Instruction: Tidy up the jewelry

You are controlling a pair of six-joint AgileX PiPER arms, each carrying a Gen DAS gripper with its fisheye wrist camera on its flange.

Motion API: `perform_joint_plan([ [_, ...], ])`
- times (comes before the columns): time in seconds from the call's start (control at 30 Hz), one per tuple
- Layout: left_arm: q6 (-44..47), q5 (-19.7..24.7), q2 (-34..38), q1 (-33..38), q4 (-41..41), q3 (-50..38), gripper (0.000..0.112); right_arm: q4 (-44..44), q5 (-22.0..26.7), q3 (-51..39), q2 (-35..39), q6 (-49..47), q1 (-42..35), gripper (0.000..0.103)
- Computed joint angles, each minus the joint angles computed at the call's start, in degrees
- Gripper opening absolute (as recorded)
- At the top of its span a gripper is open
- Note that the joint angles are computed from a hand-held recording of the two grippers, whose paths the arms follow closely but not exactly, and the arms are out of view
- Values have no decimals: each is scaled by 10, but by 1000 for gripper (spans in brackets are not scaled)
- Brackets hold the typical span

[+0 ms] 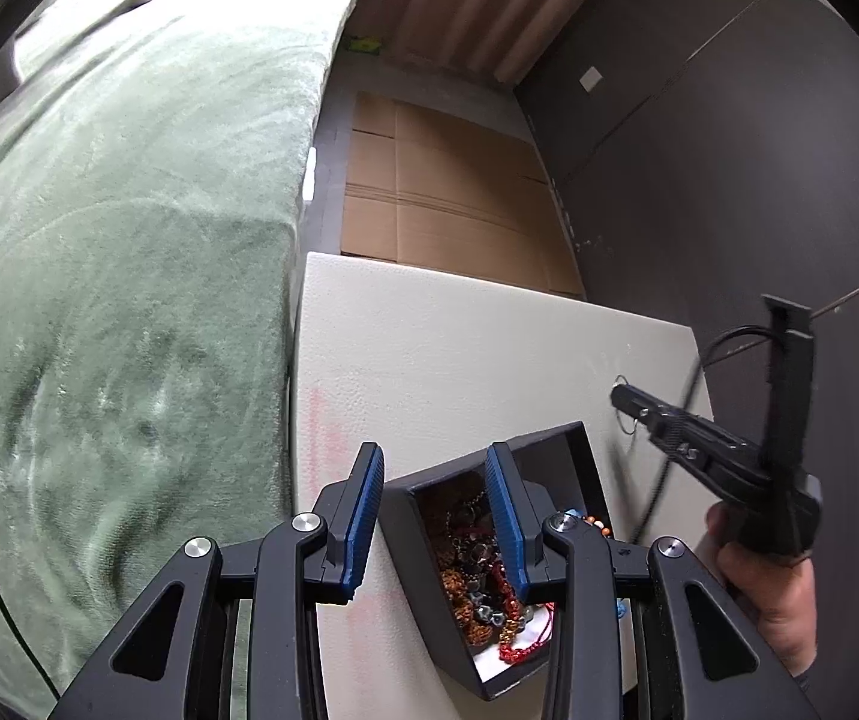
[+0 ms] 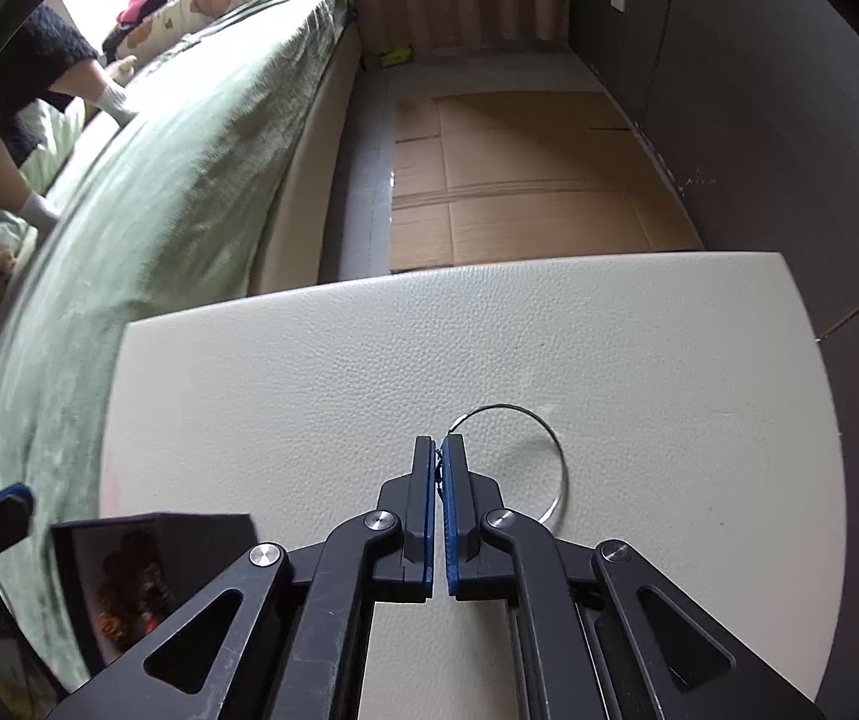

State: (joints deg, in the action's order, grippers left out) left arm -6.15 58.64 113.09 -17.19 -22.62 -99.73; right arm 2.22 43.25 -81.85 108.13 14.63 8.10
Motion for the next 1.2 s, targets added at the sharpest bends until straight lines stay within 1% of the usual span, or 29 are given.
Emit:
perform_joint_plan([
  [0.17,0,3,4,-3,2,-9,37,67,-2,40,-74,-57,-9,3],
  [0.2,-2,4,2,-4,5,-9,39,83,-2,48,-90,-71,-9,3],
  [0.23,-4,4,1,-4,7,-8,47,92,-1,54,-101,-78,-7,3],
  [0.27,-7,2,-2,-5,11,-5,52,105,0,59,-114,-89,-5,3],
  [0.3,-8,0,-7,-4,15,0,60,119,1,64,-124,-100,-2,3],
  [0.33,-9,-3,-12,-2,18,4,64,134,1,68,-134,-113,0,3],
  [0.43,-7,-3,-25,7,17,16,66,169,7,74,-155,-140,13,3],
  [0.67,-13,-6,-71,32,29,58,75,243,25,65,-162,-195,45,4],
  [0.73,-14,-7,-88,36,33,71,78,237,37,48,-145,-196,62,4],
  [0.77,-16,-7,-94,36,36,75,79,223,45,39,-137,-188,68,9],
  [0.8,-17,-8,-102,37,40,80,79,188,61,23,-125,-156,79,24],
  [0.83,-17,-7,-107,38,42,84,79,172,67,21,-122,-140,82,33],
  [0.87,-16,-7,-113,37,44,88,79,166,67,30,-131,-133,81,48],
  [0.9,-13,-6,-117,38,44,91,79,166,66,36,-139,-132,78,53],
  [1.0,-3,-8,-136,38,40,105,80,176,76,55,-176,-136,65,58],
  [1.03,-3,-9,-142,38,41,110,83,173,77,63,-191,-133,62,61],
  [1.1,-5,-14,-157,35,42,119,87,164,81,71,-208,-123,57,79],
  [1.17,-9,-17,-169,29,44,126,88,165,89,85,-231,-120,47,86],
  [1.2,-10,-18,-176,25,44,128,89,164,94,91,-241,-119,41,86],
])
